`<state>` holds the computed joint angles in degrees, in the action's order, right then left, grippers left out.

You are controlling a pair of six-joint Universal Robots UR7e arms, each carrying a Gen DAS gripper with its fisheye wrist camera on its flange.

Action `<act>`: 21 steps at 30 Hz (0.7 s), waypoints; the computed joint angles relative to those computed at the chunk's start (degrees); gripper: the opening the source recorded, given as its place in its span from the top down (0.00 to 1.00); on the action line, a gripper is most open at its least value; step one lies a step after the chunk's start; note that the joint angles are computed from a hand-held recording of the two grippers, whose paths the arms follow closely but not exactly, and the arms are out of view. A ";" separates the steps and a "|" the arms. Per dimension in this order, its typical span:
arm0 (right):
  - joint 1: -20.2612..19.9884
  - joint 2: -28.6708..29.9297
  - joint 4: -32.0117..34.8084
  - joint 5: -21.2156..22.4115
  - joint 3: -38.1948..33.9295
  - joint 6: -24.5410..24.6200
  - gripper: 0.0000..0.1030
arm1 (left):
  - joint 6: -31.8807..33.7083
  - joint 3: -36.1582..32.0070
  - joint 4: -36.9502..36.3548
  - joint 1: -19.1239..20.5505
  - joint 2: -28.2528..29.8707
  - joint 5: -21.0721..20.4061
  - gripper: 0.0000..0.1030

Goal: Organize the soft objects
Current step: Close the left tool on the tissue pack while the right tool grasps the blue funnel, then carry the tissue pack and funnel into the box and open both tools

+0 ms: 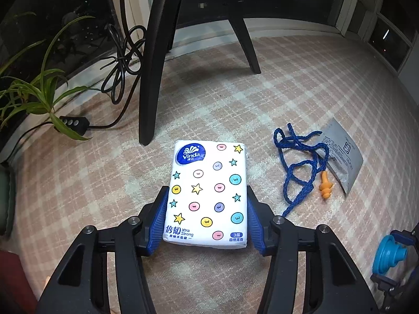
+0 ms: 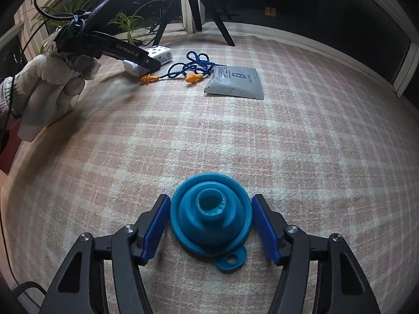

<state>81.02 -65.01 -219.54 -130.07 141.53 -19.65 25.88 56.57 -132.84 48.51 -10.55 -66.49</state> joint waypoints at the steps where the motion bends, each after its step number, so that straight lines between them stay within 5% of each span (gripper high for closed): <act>1: 0.03 -0.03 -0.12 -0.01 0.14 -0.01 0.45 | 0.14 0.35 -0.36 -0.04 -0.13 -0.05 0.49; 13: 0.07 -1.56 -1.39 1.14 1.86 1.65 0.50 | -1.86 4.49 -2.56 0.49 -3.14 -1.20 0.50; 21: 3.37 -3.98 -0.88 1.35 1.31 0.53 0.50 | -5.33 12.14 -6.76 0.38 -10.33 -3.81 0.50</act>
<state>84.39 -68.99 -220.42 -128.71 142.84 -19.12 20.54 68.70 -139.59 48.90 -20.88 -70.30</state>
